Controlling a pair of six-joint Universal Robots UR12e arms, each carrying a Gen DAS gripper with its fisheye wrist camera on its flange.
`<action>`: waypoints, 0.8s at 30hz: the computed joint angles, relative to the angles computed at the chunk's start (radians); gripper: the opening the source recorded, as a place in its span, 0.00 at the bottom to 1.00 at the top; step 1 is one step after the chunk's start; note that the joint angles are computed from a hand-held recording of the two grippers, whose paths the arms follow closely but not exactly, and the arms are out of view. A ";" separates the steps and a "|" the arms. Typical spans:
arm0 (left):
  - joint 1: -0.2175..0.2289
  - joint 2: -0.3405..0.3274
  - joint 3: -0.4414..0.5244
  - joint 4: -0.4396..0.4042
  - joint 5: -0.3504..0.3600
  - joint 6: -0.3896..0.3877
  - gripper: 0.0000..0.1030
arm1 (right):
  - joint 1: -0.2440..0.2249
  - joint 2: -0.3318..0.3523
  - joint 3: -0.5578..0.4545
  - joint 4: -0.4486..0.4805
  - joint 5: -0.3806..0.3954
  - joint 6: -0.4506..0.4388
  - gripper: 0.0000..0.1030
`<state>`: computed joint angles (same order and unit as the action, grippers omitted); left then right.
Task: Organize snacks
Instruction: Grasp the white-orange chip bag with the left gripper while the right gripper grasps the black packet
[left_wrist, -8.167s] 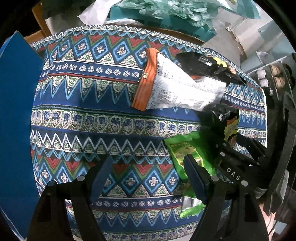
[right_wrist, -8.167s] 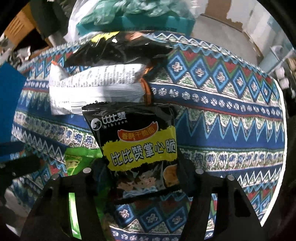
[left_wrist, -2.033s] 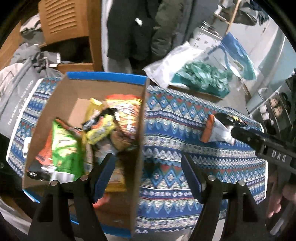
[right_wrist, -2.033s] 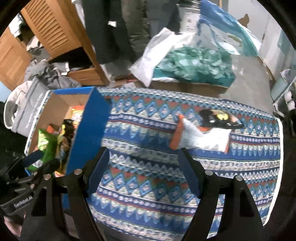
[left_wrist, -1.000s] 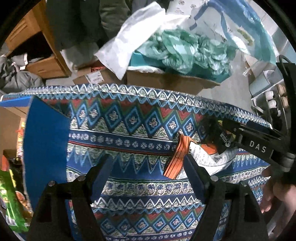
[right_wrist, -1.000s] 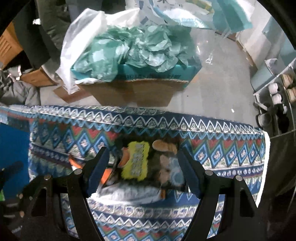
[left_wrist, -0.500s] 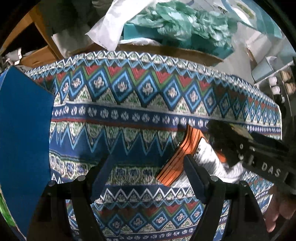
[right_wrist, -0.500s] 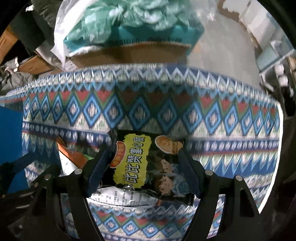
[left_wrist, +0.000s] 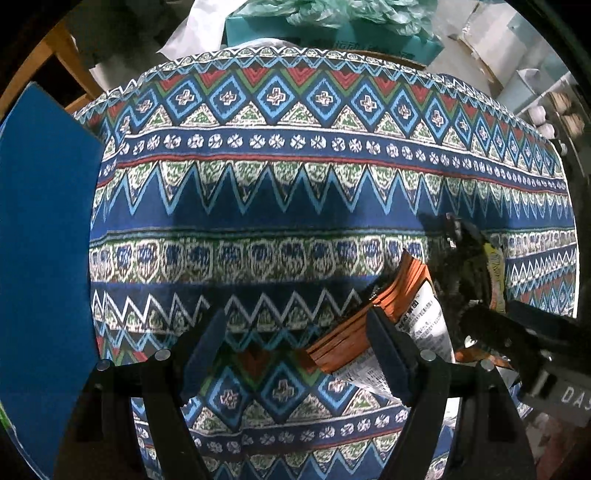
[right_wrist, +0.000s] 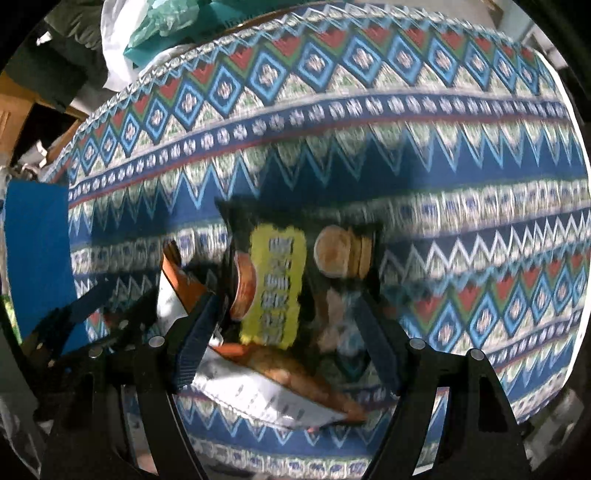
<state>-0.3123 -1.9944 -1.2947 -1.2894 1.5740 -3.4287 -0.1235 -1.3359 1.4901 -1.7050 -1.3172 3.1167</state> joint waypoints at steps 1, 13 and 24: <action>0.000 0.004 -0.004 -0.001 -0.003 -0.003 0.77 | -0.006 -0.014 0.016 -0.001 0.002 -0.006 0.75; 0.040 0.116 -0.125 0.020 -0.108 -0.127 0.77 | -0.004 -0.148 0.164 -0.105 -0.186 -0.191 0.75; 0.036 0.181 -0.202 0.022 -0.139 -0.157 0.77 | 0.004 -0.258 0.292 -0.058 -0.087 -0.212 0.75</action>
<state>-0.2764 -1.8133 -1.4972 -1.2678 1.4346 -3.5861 -0.1191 -1.5935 1.7816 -1.7631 -1.4043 2.9050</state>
